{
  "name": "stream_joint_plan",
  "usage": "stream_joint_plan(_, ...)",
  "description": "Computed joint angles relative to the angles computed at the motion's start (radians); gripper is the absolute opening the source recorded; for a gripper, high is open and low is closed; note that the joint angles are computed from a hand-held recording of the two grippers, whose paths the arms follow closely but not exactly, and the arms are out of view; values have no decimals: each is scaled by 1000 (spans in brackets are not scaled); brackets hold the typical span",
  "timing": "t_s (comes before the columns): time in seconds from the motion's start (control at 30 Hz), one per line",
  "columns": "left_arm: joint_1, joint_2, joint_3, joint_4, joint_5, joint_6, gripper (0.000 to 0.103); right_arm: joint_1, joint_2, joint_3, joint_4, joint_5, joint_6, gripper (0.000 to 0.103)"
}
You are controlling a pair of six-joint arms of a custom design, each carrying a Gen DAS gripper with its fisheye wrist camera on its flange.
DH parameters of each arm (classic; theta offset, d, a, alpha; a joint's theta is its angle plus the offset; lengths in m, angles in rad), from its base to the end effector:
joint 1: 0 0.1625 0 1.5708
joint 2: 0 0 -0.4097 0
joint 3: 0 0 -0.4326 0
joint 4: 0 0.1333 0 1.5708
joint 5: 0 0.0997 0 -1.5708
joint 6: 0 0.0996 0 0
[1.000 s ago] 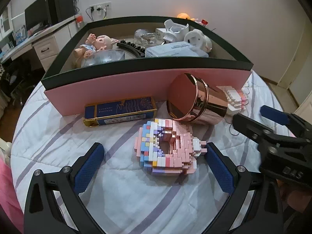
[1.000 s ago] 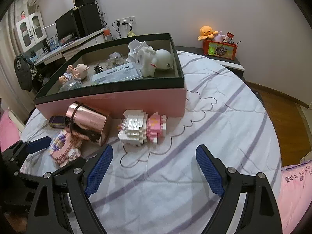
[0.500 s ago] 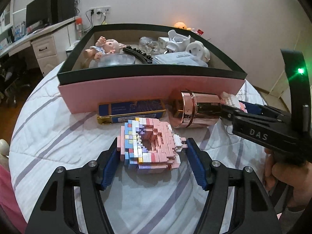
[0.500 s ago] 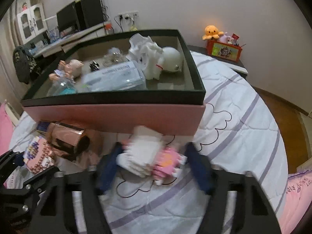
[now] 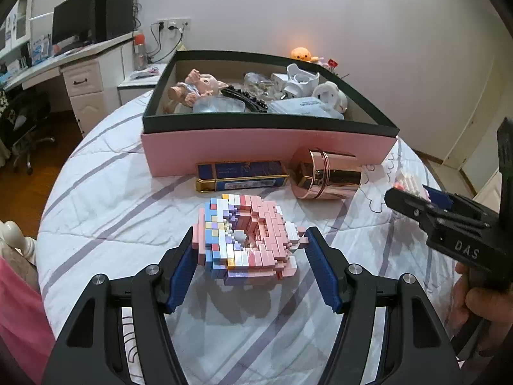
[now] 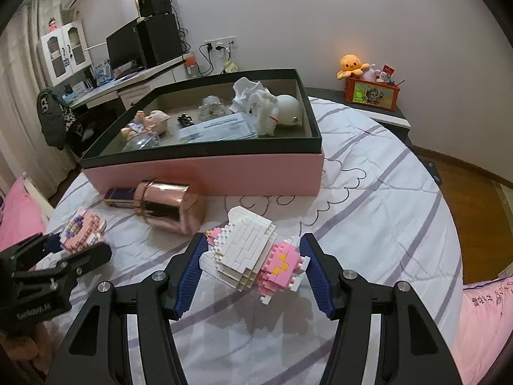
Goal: Organize rigid objects
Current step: 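Grasp the pink-blue block figure with the left gripper while the right gripper grasps the white-pink block figure, then carry both block figures into the pink box and open both grippers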
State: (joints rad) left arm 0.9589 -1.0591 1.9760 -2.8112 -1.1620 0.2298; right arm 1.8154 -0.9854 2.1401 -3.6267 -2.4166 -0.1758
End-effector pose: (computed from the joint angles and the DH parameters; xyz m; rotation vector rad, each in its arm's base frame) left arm -0.1959 -0.5801 0.1214 1.0389 2.5488 -0.5490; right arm 0.1817 -0.4853 0.1455 -0.0091 -2.1703 1.0582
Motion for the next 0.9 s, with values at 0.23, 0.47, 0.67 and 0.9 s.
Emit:
stream_joint_plan(0.23,-2,-23,3,-16,0,7,67,25,-1,-2,2,4,-13,61)
stream_joint_plan(0.47,-9,-12,-49,-37,-3,38,67,49,-15,-42,21,21,-63,61)
stream_joint_plan(0.67,-10,23,-151,-40,-29,70,67,61,-25,-114,39,18,-134,61)
stream_joint_plan(0.9,-7,125,-305,-4,-63,79,67,32,-18,-218,92,49,-149,61)
